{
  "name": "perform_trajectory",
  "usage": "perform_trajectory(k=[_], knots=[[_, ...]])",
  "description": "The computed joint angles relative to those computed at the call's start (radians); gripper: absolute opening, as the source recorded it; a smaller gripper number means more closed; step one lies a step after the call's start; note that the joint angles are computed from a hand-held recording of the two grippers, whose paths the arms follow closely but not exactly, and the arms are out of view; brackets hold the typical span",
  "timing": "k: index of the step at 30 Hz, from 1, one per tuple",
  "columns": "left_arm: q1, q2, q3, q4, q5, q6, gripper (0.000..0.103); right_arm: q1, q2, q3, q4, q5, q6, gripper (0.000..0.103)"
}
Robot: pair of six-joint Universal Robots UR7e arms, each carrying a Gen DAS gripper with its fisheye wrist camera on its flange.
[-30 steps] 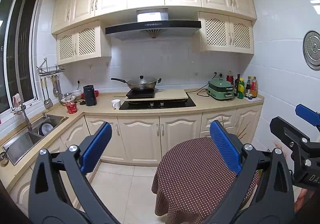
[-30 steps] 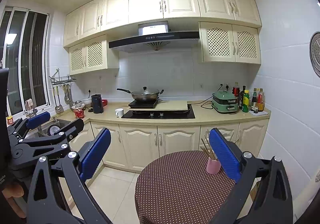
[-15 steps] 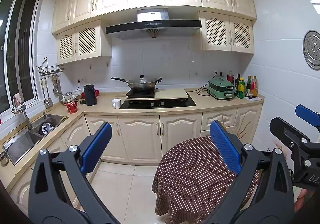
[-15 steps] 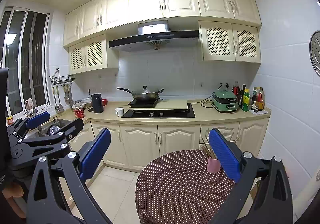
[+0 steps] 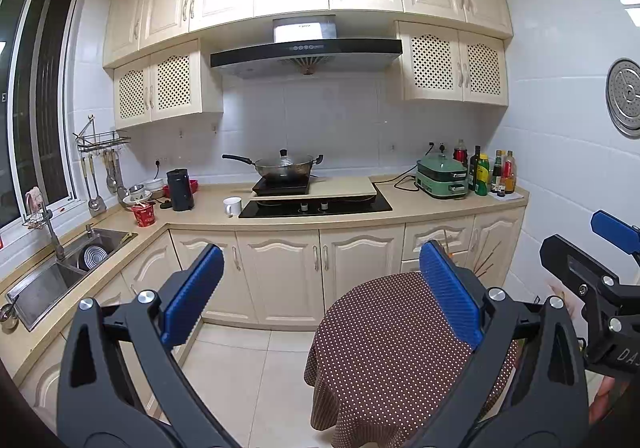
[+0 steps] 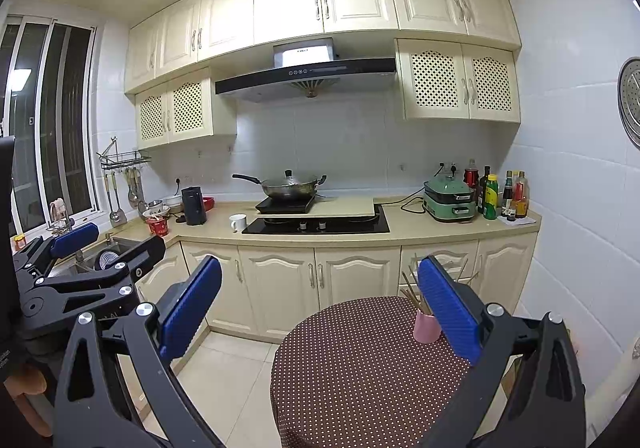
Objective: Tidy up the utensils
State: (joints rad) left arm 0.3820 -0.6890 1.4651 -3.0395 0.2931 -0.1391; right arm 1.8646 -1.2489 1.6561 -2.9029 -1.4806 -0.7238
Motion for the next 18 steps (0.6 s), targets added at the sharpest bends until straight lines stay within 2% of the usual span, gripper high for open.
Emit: perform_trajectory(k=[18], knots=[[0.0, -0.008, 0.02, -0.029, 0.0, 0.022, 0.096, 0.0, -0.002, -0.002, 0.005, -0.002, 0.003, 0.095]])
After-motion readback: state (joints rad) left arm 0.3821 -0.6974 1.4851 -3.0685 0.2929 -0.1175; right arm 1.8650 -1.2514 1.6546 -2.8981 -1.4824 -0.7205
